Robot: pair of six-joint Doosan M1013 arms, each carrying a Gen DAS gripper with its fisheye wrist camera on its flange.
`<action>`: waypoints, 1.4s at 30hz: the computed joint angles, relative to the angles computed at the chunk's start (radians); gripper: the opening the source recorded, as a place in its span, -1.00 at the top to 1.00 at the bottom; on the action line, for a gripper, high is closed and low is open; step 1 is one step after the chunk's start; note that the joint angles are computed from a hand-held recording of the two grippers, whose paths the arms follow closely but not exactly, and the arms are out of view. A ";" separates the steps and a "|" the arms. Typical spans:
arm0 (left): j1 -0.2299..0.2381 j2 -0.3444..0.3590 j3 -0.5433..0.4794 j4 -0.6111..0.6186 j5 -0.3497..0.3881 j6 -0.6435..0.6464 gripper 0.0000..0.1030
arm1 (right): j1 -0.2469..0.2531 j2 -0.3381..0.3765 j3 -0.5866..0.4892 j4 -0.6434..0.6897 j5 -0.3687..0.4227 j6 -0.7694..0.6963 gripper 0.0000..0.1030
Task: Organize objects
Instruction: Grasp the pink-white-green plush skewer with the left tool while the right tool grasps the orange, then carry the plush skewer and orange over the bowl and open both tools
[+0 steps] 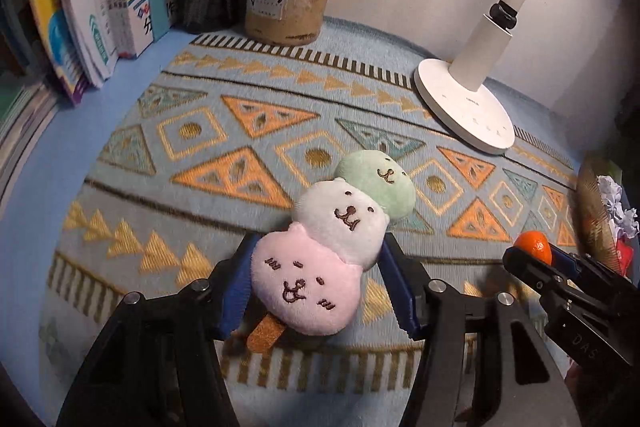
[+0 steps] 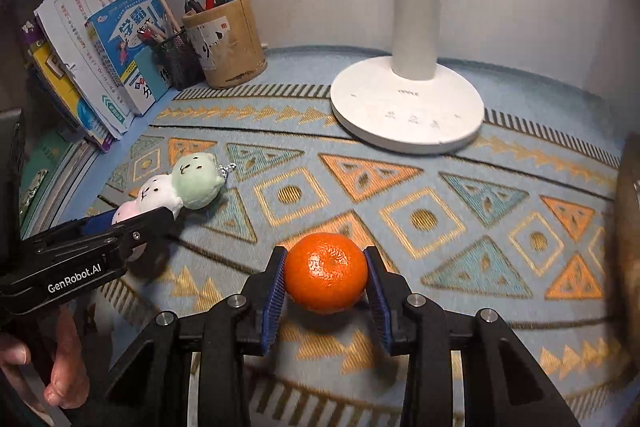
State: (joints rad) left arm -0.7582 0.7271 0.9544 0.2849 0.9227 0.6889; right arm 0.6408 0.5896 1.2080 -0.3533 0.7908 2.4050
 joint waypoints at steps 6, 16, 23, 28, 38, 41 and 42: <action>-0.037 -0.017 0.041 -0.017 -0.003 0.004 -0.25 | 0.011 -0.064 0.118 0.005 -0.036 0.063 0.28; -0.050 -0.049 0.069 0.036 0.012 0.111 -0.40 | 0.010 -0.133 0.235 0.013 -0.140 0.125 -0.08; -0.035 0.037 -0.065 0.050 0.096 0.259 -0.40 | 0.015 -0.135 0.238 0.021 -0.148 0.113 -0.18; -0.048 0.061 -0.087 0.064 0.099 0.318 -0.02 | 0.026 -0.110 0.201 -0.016 -0.097 0.100 -0.18; -0.079 0.040 -0.087 0.114 0.024 0.284 0.16 | 0.037 -0.126 0.228 -0.084 -0.104 0.161 0.28; -0.098 0.046 -0.129 0.122 -0.010 0.320 0.16 | 0.032 -0.162 0.261 -0.109 -0.142 0.203 0.28; -0.105 0.052 -0.151 0.117 -0.020 0.343 0.16 | 0.031 -0.175 0.270 -0.139 -0.142 0.233 0.28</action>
